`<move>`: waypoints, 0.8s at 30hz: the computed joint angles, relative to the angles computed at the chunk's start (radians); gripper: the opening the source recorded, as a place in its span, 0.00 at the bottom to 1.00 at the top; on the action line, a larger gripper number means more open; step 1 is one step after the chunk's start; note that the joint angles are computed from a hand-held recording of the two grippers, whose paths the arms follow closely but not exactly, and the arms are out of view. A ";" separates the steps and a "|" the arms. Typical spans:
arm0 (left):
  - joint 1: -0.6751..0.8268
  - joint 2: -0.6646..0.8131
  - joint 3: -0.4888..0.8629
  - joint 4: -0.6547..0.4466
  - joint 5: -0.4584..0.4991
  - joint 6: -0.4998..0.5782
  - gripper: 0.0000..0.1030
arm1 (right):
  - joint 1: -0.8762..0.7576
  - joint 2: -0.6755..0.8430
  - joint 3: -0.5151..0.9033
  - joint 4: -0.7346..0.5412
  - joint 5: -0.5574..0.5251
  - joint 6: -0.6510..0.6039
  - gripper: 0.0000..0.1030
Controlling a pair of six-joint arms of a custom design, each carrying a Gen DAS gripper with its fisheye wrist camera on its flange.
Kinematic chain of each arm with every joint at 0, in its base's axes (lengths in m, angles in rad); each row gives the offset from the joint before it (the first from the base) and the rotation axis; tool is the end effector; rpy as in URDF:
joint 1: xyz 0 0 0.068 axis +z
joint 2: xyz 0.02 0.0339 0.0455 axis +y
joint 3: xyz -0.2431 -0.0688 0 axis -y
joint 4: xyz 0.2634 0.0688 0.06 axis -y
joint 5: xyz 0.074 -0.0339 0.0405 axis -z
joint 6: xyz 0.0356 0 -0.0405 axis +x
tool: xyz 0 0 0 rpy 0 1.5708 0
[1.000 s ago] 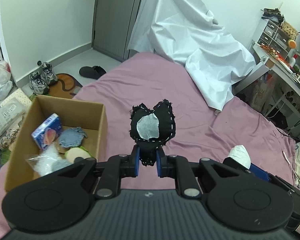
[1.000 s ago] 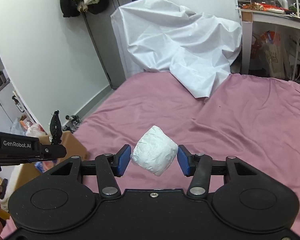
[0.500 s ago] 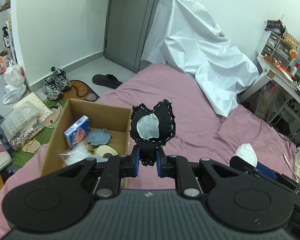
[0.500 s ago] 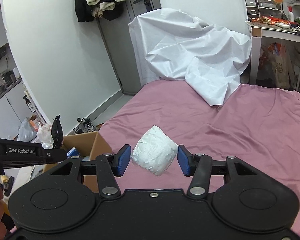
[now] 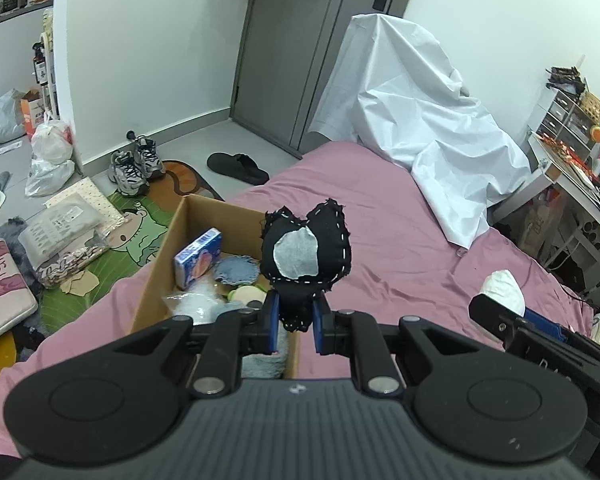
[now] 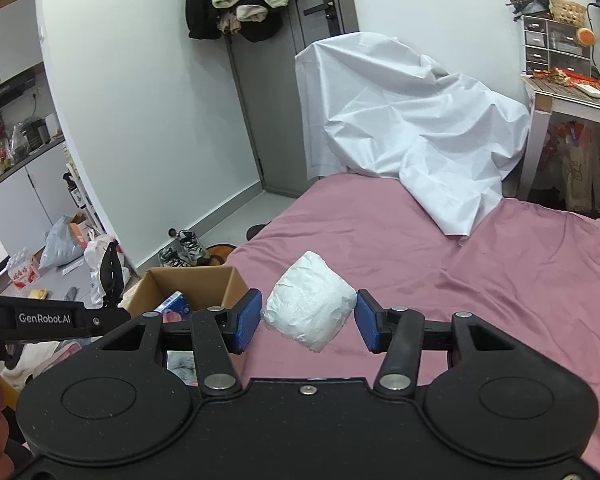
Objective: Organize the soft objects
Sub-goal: 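Carry the white paper ball and black plush over the cardboard box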
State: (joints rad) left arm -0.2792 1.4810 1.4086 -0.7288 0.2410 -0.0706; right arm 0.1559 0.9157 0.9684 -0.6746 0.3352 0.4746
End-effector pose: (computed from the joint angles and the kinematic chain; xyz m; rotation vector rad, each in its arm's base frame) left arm 0.3253 -0.1021 0.3184 0.3648 2.3611 -0.4527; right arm 0.2184 0.0225 0.3174 0.5244 2.0885 -0.0035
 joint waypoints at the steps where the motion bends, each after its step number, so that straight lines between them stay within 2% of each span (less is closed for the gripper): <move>1: 0.010 0.003 0.002 -0.001 0.005 -0.001 0.15 | 0.009 0.009 0.006 0.003 0.004 0.003 0.48; 15: 0.131 0.085 -0.011 0.028 0.075 -0.010 0.15 | 0.126 0.168 0.066 0.074 0.065 0.039 0.48; 24: 0.188 0.167 -0.015 0.060 0.118 -0.029 0.16 | 0.142 0.295 0.112 0.124 0.051 0.039 0.48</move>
State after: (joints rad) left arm -0.0910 1.6480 1.3933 -0.6688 0.3585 -0.0998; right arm 0.2981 1.2111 1.0803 -0.5508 0.3858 0.5138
